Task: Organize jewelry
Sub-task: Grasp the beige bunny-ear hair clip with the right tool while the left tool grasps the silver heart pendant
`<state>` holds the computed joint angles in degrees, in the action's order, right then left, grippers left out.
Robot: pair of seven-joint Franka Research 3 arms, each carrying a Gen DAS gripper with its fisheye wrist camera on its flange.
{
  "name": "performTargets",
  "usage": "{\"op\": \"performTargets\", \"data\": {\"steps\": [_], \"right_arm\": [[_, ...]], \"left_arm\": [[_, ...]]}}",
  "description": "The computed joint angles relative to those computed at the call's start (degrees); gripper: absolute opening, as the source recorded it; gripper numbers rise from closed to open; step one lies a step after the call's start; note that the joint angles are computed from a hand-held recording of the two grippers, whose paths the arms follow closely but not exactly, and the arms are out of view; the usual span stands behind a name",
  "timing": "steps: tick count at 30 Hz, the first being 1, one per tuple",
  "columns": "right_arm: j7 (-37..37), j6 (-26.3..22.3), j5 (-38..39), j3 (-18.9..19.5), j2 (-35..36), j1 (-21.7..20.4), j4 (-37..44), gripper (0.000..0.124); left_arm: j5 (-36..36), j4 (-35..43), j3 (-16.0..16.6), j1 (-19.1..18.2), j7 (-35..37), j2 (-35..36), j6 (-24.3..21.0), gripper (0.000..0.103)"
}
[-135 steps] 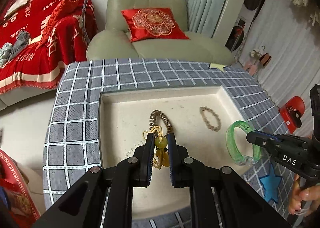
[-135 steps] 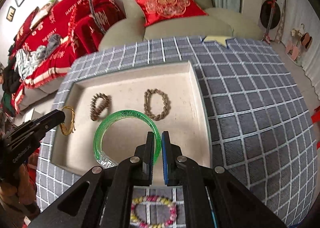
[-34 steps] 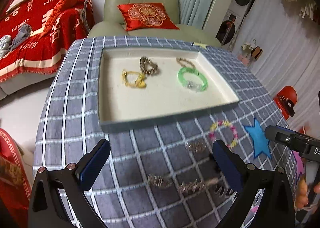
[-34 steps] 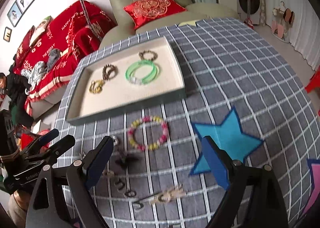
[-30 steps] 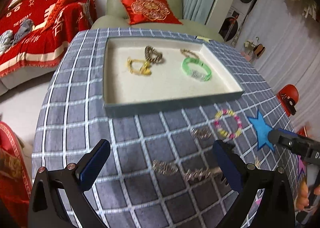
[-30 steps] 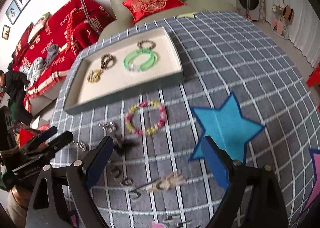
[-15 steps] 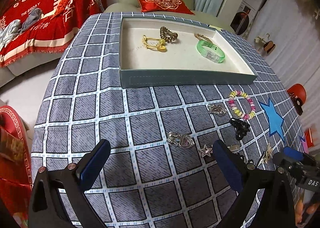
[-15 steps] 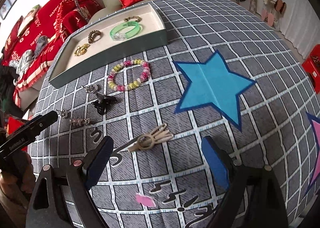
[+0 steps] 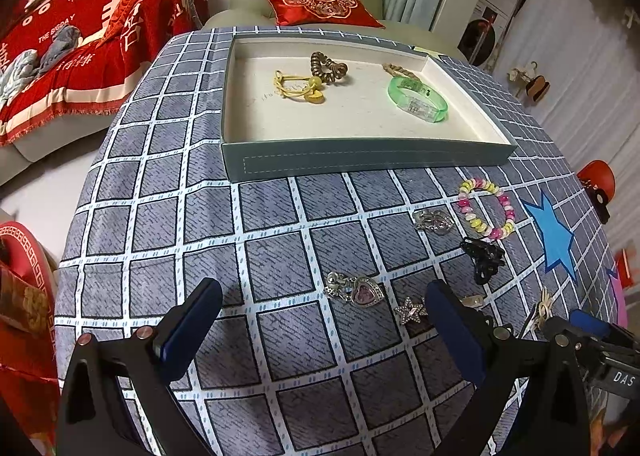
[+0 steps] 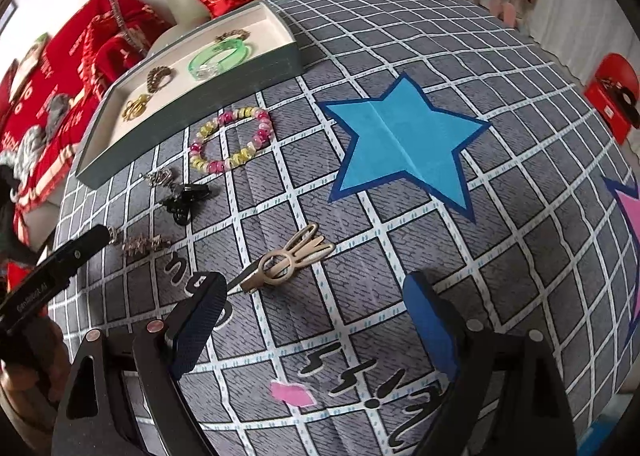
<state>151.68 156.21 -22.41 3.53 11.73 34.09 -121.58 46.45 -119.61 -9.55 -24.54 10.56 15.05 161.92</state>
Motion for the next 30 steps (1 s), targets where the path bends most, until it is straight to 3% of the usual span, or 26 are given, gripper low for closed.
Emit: {"op": "performTargets", "data": {"steps": [4,8,11,13,16,18,24,28,29,30], "right_arm": [[3.74,-2.19,-1.31,-0.49,1.42,1.26,2.49,0.091],[4.57,-7.36,-5.35,-0.82,3.88,3.44,6.69,0.089],[4.68,-12.08,-9.83,-1.14,5.2,5.38,9.26,0.075],[4.75,-11.77,-11.0,-0.92,4.83,5.38,8.85,0.068],[4.75,-11.34,-11.77,-0.55,3.93,5.05,7.93,0.047],[4.45,-10.68,-12.03,-0.31,3.39,4.61,7.15,0.034],[3.66,-7.58,-12.69,0.17,1.88,3.56,4.51,0.029],[4.38,-3.9,-13.49,0.18,0.65,2.88,1.98,0.027],[4.56,-3.0,-13.65,0.15,0.28,2.71,1.28,0.023],[4.37,-2.27,-13.4,0.23,0.25,2.44,1.0,0.009]], "left_arm": [[-0.2,0.52,0.0,0.01,0.48,0.65,0.07,0.103],[-0.32,1.17,0.16,-0.45,1.06,1.2,-0.77,0.103],[0.37,1.47,0.43,-0.84,0.76,1.3,-1.29,0.099],[0.51,1.52,0.31,-0.81,1.09,1.31,-1.51,0.098],[1.66,1.71,0.46,-1.26,0.77,1.2,-2.46,0.087],[1.61,1.83,0.01,-1.08,1.85,1.29,-2.55,0.086],[3.83,1.48,0.03,-1.38,1.49,0.81,-2.15,0.049],[4.36,0.27,0.36,-0.9,0.04,0.33,0.91,0.048],[5.04,-0.06,0.65,-1.01,-0.82,0.13,1.62,0.047],[5.66,-0.23,0.84,-1.13,-1.49,-0.05,1.93,0.044]]}}
